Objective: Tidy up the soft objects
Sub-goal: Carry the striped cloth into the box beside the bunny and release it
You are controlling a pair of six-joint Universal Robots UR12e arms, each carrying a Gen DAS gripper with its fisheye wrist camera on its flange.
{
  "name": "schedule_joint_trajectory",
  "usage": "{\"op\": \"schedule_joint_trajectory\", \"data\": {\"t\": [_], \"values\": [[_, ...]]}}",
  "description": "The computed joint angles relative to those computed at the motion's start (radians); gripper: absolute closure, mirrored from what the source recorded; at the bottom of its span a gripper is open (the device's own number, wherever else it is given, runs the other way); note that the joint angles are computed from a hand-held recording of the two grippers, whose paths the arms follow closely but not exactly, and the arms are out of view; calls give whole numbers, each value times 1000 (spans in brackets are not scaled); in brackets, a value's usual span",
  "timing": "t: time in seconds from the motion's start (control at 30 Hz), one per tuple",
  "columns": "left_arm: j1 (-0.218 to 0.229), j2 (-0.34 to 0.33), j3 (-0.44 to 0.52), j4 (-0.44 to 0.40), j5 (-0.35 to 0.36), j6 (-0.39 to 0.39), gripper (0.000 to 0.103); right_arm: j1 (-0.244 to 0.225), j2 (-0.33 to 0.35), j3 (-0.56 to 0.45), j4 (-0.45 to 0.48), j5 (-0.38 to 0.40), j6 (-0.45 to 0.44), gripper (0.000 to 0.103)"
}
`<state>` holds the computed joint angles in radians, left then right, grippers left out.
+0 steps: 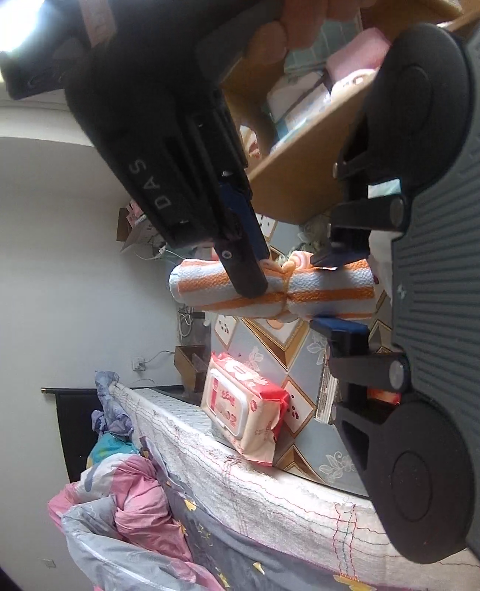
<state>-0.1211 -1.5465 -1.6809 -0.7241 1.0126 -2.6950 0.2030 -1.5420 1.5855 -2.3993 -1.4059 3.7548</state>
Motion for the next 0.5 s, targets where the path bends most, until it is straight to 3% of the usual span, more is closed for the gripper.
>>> {"op": "schedule_joint_trajectory", "data": {"t": [0.23, 0.4, 0.5], "values": [[-9, 102, -25, -110, -163, 111, 72, 16, -188, 105, -21, -88, 4, 83], [-64, 154, -39, -312, -241, 281, 71, 18, -357, 206, 59, -183, 57, 83], [-114, 166, -45, -436, -235, 369, 70, 17, -443, 262, 142, -226, 104, 83]]}}
